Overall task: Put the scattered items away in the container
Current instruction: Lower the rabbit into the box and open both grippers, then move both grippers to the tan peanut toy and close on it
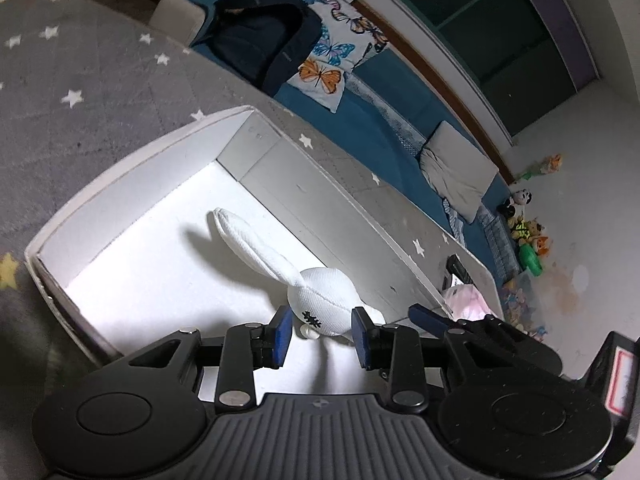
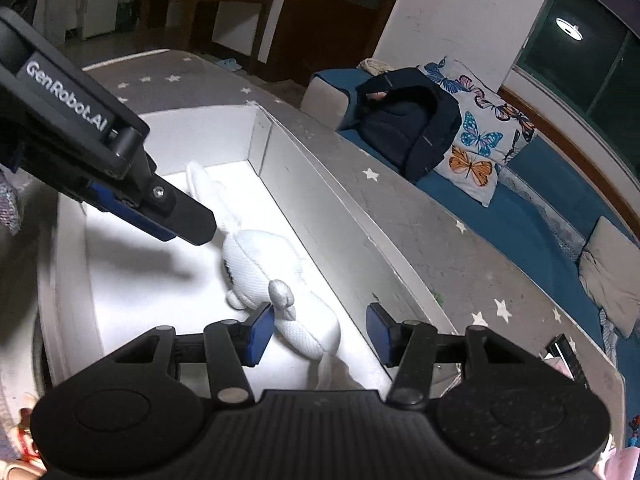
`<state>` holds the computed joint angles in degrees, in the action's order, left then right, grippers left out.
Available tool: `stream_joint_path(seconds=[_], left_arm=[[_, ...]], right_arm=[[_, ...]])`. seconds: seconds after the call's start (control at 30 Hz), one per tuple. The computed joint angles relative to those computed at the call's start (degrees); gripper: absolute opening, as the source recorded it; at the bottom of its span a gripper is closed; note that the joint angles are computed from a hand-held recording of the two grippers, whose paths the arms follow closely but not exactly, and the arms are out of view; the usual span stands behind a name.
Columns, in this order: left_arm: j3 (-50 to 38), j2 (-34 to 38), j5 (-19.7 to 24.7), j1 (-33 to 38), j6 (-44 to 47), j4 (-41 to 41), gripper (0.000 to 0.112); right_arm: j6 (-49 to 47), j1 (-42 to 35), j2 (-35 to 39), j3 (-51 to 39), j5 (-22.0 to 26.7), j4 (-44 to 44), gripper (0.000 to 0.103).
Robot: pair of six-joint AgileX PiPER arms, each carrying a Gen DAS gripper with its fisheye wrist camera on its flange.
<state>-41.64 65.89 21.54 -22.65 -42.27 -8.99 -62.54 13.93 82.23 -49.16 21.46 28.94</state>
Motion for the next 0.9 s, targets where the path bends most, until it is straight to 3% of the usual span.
stream_joint_path(seconds=[0.1, 0.53, 0.73, 0.9], left_arm=[[-0.1, -1.3, 1.4, -2.9, -8.0, 8.6, 0.035], [1.8, -9.4, 10.0, -16.4, -32.7, 31.8, 0.035], [3.6, -14.0, 18.0, -26.3, -43.8, 41.6, 0.035], [5.2, -19.0, 28.3, -36.3, -52.4, 47.9, 0.035]], right_arm=[[-2.0, -1.1, -2.4, 1.3, 1.3, 2.9, 0.053], [-9.8, -6.6, -18.1, 8.6, 11.2, 13.2, 0.053], [-10.3, -7.9, -26.0, 12.2, 16.8, 15.2, 0.057], [-10.5, -8.0, -32.3, 14.9, 21.7, 16.2, 0.057]])
